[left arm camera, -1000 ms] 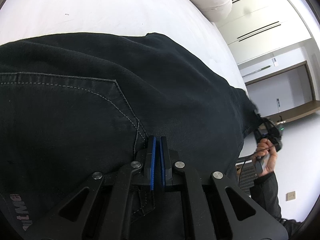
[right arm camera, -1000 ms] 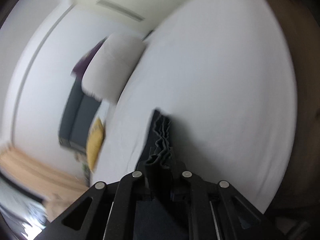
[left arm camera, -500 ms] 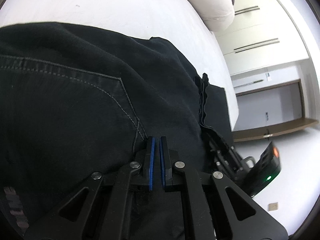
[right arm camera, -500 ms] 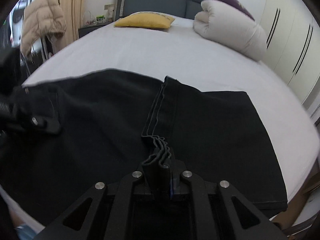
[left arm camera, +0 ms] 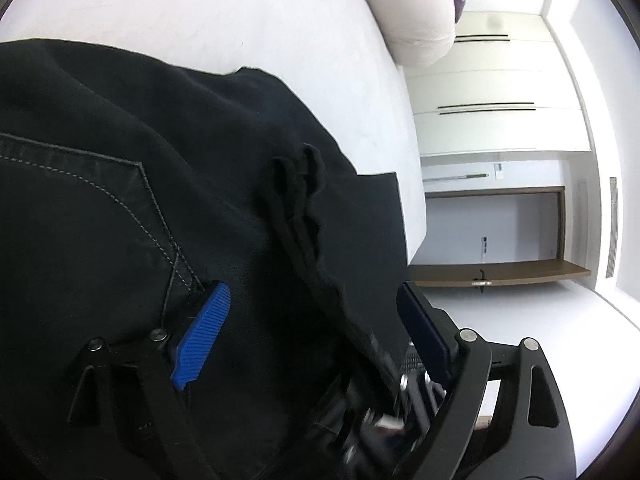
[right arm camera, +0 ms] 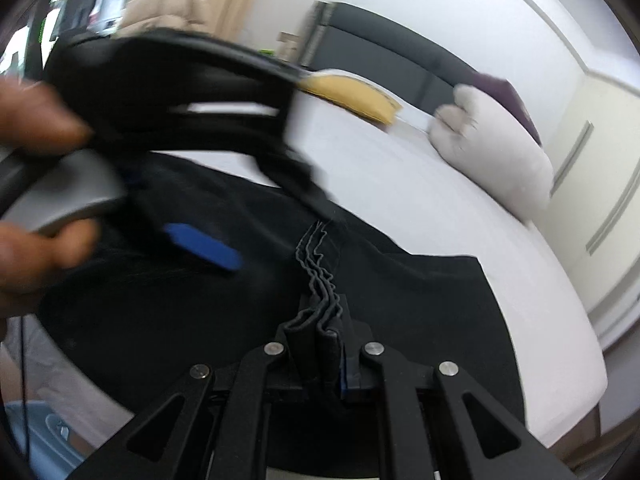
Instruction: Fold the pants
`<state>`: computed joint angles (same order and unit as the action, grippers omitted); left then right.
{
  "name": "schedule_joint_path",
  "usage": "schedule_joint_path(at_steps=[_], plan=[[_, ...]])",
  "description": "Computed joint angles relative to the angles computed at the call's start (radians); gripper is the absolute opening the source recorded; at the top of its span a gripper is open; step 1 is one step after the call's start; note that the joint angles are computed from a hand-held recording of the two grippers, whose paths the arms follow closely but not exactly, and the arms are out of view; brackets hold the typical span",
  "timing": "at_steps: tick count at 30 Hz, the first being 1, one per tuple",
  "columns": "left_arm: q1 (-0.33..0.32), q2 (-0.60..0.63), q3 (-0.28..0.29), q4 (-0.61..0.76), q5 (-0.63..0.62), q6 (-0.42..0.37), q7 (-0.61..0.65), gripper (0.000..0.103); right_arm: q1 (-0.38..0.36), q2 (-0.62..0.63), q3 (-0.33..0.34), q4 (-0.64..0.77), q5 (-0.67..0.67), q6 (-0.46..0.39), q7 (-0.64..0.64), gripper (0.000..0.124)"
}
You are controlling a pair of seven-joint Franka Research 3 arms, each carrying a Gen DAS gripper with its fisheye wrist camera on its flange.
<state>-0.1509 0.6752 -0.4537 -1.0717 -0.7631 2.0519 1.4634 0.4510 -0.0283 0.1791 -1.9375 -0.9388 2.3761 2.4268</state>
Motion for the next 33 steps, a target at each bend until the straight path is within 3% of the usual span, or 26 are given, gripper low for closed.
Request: schedule_joint_path(at_steps=[2,3,6,9,15,24,27,29,31,33], plan=[[-0.012,0.033,0.005,0.061,0.027,-0.043,-0.011,0.084,0.012,0.012,0.010,0.013,-0.012,0.009,-0.017,0.011],[-0.018,0.043,0.009,0.084,0.044,-0.060,-0.014,0.078,0.018,0.017,0.012,0.017,-0.016,0.009,-0.029,0.011],[-0.034,0.074,0.022,0.145,0.096,-0.114,-0.025,0.027,0.031,0.048,0.005,0.046,-0.014,0.002,-0.048,0.011],[-0.035,0.076,0.031,0.159,0.135,-0.132,-0.011,0.016,0.038,0.051,-0.008,0.053,-0.016,-0.002,-0.053,0.011],[-0.052,0.094,0.051,0.214,0.206,-0.148,0.000,0.013,0.057,0.087,-0.017,0.098,-0.010,-0.017,-0.102,0.011],[-0.018,0.035,0.051,0.087,0.209,-0.110,0.015,0.013,0.083,0.129,-0.038,0.106,0.079,-0.038,-0.191,0.012],[-0.023,0.014,0.076,0.096,0.258,-0.140,0.014,0.013,0.084,0.117,-0.044,0.095,0.092,-0.027,-0.192,0.016],[-0.059,0.007,0.120,0.144,0.357,-0.168,-0.015,0.013,0.079,0.113,-0.044,0.099,0.129,-0.029,-0.211,0.022],[-0.095,0.022,0.141,0.210,0.444,-0.180,-0.065,0.013,0.066,0.095,-0.044,0.098,0.220,-0.012,-0.257,0.039],[-0.105,-0.010,0.156,0.191,0.481,-0.166,-0.061,0.013,0.030,0.028,-0.047,0.038,0.468,0.107,-0.384,0.054]])
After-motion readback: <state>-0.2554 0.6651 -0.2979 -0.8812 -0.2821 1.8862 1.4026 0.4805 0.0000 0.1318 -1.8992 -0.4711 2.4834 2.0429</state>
